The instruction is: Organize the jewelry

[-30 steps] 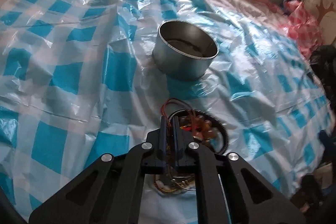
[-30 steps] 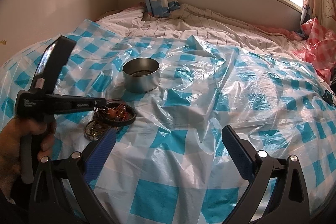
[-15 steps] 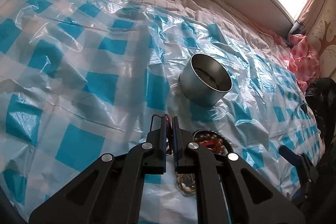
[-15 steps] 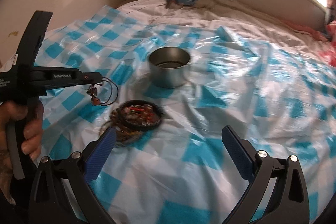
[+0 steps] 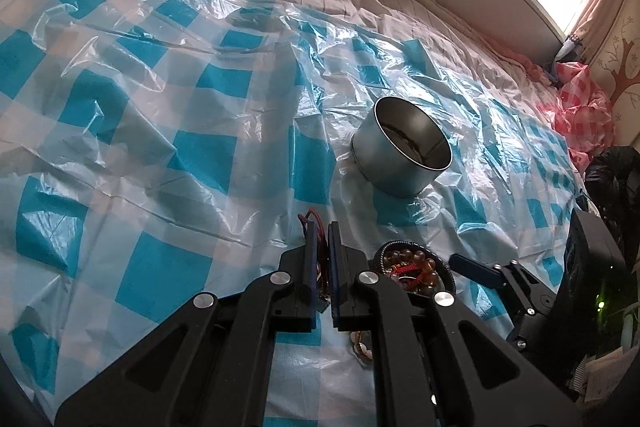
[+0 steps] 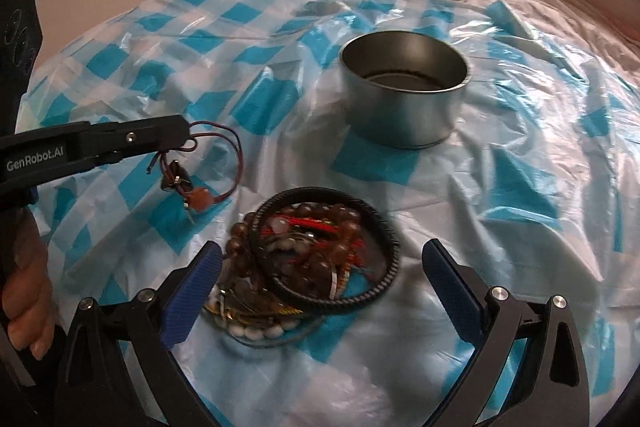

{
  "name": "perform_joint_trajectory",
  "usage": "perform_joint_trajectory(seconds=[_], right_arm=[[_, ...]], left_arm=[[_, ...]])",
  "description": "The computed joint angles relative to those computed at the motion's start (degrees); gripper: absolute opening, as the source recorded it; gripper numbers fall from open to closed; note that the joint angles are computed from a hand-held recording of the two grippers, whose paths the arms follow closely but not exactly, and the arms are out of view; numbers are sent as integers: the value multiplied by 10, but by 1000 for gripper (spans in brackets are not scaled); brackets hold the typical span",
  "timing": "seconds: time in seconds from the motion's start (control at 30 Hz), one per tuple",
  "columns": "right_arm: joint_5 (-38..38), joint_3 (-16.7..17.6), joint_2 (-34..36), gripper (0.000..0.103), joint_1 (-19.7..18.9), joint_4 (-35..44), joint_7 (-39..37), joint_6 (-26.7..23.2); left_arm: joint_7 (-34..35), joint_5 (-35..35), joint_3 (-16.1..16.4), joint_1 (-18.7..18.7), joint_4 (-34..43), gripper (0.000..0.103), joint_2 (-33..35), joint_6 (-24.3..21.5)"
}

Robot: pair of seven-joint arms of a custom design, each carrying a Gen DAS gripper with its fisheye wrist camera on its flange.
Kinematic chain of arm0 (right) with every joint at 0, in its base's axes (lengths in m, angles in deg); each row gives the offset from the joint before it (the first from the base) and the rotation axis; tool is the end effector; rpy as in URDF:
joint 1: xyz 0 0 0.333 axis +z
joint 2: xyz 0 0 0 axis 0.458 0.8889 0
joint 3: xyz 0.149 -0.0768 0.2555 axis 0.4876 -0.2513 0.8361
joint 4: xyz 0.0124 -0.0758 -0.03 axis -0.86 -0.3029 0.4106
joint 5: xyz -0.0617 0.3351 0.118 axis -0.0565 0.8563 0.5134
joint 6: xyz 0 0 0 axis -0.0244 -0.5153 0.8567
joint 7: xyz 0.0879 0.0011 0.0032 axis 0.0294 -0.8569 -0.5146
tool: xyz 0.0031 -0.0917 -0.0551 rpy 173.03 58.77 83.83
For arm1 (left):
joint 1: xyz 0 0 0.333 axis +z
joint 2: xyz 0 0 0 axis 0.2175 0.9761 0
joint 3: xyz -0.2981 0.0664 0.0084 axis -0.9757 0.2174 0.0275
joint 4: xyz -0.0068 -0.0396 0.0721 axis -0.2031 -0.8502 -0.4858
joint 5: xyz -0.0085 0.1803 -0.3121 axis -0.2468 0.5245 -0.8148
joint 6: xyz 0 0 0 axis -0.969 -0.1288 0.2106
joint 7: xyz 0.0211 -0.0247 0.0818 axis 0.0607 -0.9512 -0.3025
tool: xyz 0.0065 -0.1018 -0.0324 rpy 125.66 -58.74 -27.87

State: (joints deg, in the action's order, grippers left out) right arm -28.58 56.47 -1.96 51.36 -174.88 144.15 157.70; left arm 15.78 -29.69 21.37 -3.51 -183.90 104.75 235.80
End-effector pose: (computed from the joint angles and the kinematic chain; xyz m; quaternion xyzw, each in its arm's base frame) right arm 0.5981 0.3356 0.3536 -0.8620 0.4038 -0.0407 0.3038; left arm 0.5442 -0.2742 0.3878 -0.7844 0.5216 -0.2916 0.1661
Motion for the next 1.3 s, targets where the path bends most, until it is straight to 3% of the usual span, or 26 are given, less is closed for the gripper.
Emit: perform_joint_trajectory(seconds=[0.03, 0.07, 0.27, 0.3, 0.33, 0.37, 0.47, 0.57, 0.63, 0.7, 0.87, 0.93, 1.0, 1.3], right_arm=[[0, 0, -1, 73, 1, -2, -1, 1], [8, 7, -4, 69, -6, -5, -10, 1], [37, 22, -37, 65, -11, -53, -39, 60], [45, 26, -44, 61, -14, -61, -47, 71], [59, 34, -54, 49, -19, -73, -60, 89], [71, 39, -61, 46, -22, -83, -70, 101], [77, 31, -64, 46, -17, -87, -70, 107], [69, 21, -53, 52, -15, -65, -51, 64], [82, 31, -49, 87, -24, -58, -62, 59], [98, 45, -42, 92, -28, -52, -89, 77], [24, -6, 27, 92, 11, 46, 0, -19], [10, -9, 44, 68, 13, 70, 21, -38], [11, -3, 39, 65, 9, 64, 21, -28], [95, 47, -35, 65, -28, -42, -73, 104]], left_arm=[[0, 1, 0, -1, 0, 5, 0, -1], [1, 2, 0, -1, 1, 5, 0, -1], [-6, 16, 3, -5, 4, 5, -2, 4], [-10, 23, 5, -7, 5, 5, -3, 5], [-13, 26, 5, -7, 5, 5, -4, 7], [-16, 31, 6, -7, 5, 4, -4, 9], [-16, 32, 4, -6, 11, 4, 0, 10], [-13, 29, 4, -6, 14, 5, 4, 10], [-13, 27, 4, -6, 15, 5, 4, 8], [-16, 27, 5, -6, 14, 5, 4, 10], [-19, 30, 7, -4, 12, 5, 2, 16], [-23, 32, 7, -6, 12, 5, 2, 15], [-25, 35, 9, -5, 10, 5, 1, 18], [-56, 78, 18, -10, 17, 5, 0, 47]])
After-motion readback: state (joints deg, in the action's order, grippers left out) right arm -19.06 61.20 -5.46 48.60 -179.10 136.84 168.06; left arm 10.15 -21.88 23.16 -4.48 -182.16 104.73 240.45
